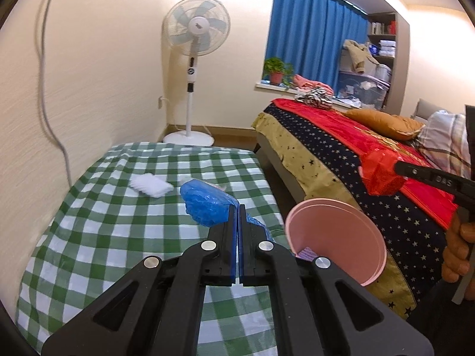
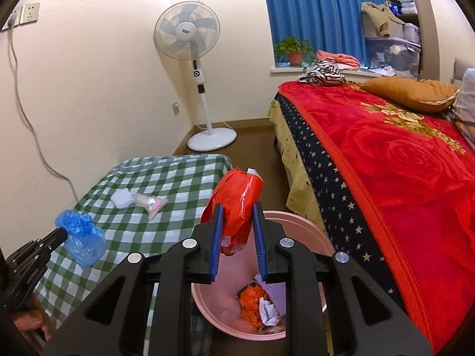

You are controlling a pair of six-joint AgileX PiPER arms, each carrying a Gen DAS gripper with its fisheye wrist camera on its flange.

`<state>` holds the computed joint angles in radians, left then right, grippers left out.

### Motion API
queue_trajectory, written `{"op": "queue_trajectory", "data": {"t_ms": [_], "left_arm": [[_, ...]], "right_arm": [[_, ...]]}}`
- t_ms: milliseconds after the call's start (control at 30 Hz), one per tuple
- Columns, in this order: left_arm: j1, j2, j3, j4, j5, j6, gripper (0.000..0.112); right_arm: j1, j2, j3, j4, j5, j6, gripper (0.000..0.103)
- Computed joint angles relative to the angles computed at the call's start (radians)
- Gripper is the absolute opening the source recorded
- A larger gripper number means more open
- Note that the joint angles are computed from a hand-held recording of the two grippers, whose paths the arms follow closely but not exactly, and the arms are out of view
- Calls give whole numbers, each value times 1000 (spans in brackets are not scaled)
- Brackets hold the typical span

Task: Collect trash
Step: 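Carry the blue bag with the left gripper while the right gripper carries the red bag to the bin, then open the left gripper over the bin dropping the blue bag while the right gripper drops the red bag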

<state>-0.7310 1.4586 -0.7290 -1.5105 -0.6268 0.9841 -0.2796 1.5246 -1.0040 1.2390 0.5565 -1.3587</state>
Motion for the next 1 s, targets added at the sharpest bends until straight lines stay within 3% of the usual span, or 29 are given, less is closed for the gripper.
{"op": "queue_trajectory", "data": {"t_ms": [300, 633, 1000], "left_arm": [[-33, 91, -99, 41, 25, 14, 0], [-49, 227, -247, 57, 80, 50, 0], [-33, 365, -395, -10, 152, 132, 0]], "right_arm": [[-10, 47, -21, 2, -39, 0, 20], [-65, 117, -79, -19, -6, 55, 21], [-65, 146, -106, -29, -9, 72, 21]]}}
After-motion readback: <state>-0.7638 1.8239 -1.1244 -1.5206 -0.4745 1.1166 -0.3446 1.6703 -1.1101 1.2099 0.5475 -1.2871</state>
